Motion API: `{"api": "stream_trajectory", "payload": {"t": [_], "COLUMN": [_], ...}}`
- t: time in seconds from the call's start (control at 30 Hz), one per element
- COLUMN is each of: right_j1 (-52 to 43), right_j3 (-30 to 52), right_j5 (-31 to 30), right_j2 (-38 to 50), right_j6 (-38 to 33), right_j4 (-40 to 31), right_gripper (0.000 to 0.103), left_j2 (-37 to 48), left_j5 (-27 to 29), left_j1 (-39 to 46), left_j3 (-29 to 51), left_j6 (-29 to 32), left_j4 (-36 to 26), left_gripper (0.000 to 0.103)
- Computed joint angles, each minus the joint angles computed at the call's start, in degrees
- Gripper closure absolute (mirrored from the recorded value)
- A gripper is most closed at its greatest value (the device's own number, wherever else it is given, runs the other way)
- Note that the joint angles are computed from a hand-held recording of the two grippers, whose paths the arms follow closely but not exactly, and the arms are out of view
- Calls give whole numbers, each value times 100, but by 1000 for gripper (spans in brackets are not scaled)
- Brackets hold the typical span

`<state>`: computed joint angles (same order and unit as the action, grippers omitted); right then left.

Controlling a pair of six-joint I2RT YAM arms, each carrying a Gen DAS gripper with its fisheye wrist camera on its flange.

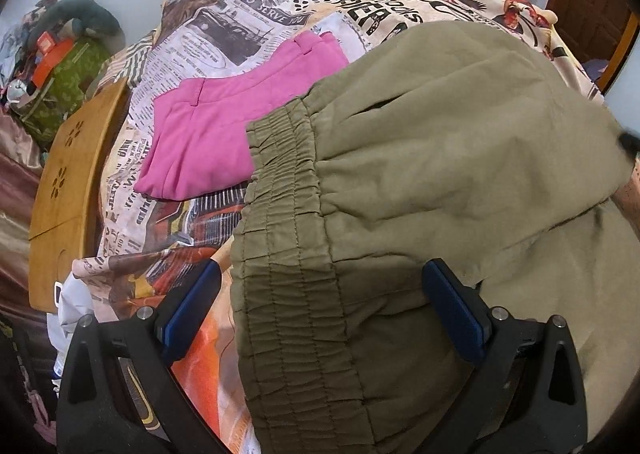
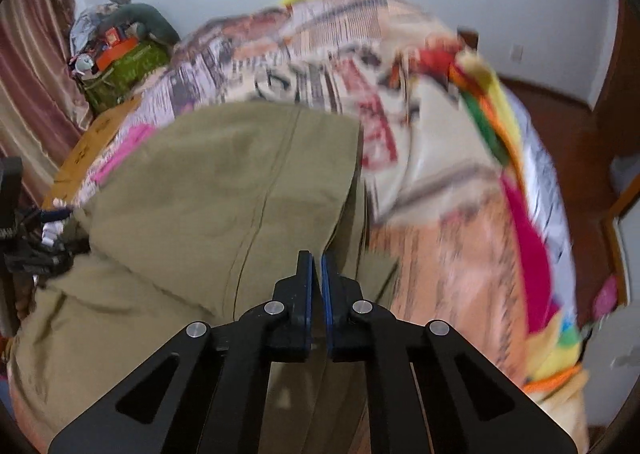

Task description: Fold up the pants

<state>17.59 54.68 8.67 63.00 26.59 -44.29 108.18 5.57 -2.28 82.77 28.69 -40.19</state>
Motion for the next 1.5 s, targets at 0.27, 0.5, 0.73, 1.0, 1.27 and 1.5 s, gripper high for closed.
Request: {"api": "stream_trajectory", "payload": {"t": [0.27, 0.5, 0.73, 1.0, 1.27, 1.5], "right_j1": [-313, -634, -891, -353, -145, -694], "right_j3": [889, 735, 450, -299, -748, -695], "right_j5": [213, -69, -248, -63, -516, -1338], "right_j2": [1279, 1866, 562, -448, 20, 866], "right_j6": [-722, -581, -517, -25, 110, 97], "right_j4": [423, 371, -334, -1068, -303, 697], "right_gripper": [100, 100, 80, 46, 46, 67], "left_j2": [43, -163, -305, -374, -239, -303], "left_j5": [-5, -190, -290, -163, -204, -231], "left_j1": [29, 35, 163, 246, 213, 191], "left_j3": [-13, -260, -326, -319, -291, -475], "left_j6": [-21, 105, 190, 155, 21, 86], "left_j4": [67, 308, 316, 11, -4, 291], "left_gripper": [0, 0, 0, 0, 0, 0]}}
